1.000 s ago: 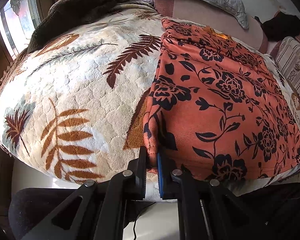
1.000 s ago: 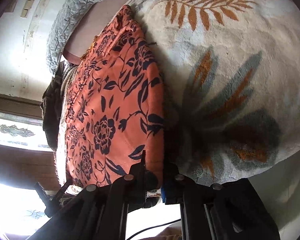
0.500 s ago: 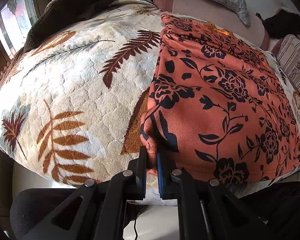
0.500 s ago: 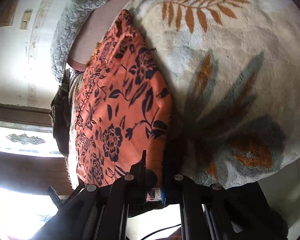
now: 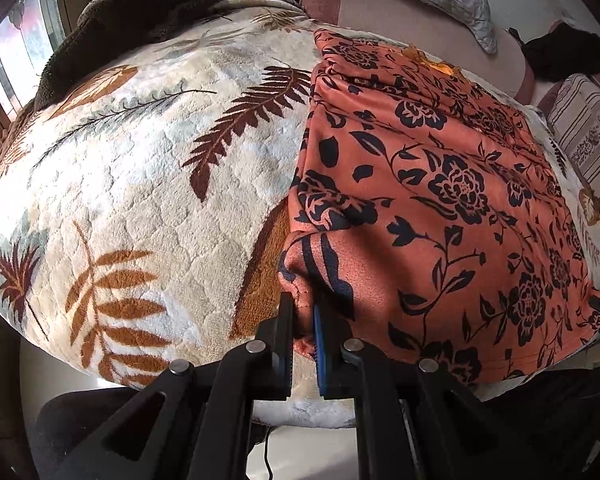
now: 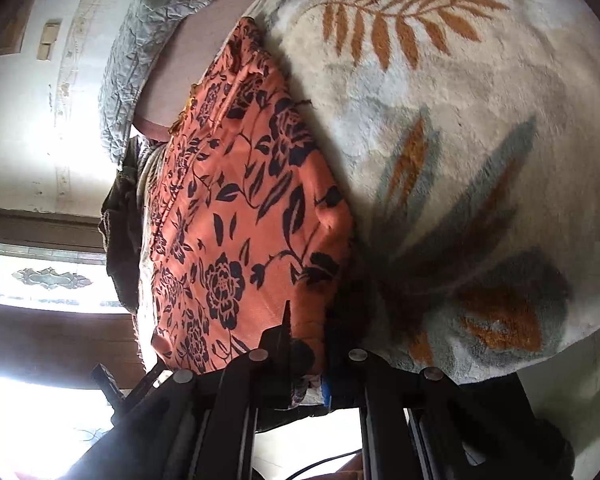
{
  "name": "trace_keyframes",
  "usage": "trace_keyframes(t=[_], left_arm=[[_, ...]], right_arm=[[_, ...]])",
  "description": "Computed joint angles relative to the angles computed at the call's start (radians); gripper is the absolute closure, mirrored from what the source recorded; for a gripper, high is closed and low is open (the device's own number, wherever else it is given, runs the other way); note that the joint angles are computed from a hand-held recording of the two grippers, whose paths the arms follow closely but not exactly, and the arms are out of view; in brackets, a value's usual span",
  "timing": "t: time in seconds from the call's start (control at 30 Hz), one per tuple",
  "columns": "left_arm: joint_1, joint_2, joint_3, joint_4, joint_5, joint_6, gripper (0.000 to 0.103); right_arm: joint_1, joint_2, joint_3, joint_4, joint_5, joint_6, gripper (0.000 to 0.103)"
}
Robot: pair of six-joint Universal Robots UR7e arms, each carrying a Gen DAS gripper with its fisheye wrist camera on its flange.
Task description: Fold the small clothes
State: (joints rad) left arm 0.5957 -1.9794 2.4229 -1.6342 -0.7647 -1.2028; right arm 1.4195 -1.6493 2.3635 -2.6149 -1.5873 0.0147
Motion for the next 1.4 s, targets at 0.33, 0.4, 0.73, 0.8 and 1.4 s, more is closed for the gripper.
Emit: trace_keyframes(t=[0.33,0.4,0.73,0.8,1.4], left_arm=[[0.231,0.387,-0.319,-0.767,0.149,0.667,0.095],[0.302,0.511,-0.418,-0.893,0.150,0.794,0.095],[0.547,0.863,-0.741,-0.893,0.235,0.940,0.050],[0.520,0.796,-0.668,-1.002,0.236,0.979,0.046],[0.422,0.679,-0.275,-1.139,0.154,0.670,0.038]], right_arm=[[0.140,0.360,-0.467,-0.081,0.157,0.068,0.094],[0.153,0.465,-0.607,-0.081,0.158,0.104,0.094],[0.137,0.685,-0.795,-0.189,-0.061,0.180,0.011],[0.141,0.599,-0.668,-0.279,-0.003,0.145,0.011],[0.194,0.523,-0.380,-0.397,-0.131,0.248,0.032]])
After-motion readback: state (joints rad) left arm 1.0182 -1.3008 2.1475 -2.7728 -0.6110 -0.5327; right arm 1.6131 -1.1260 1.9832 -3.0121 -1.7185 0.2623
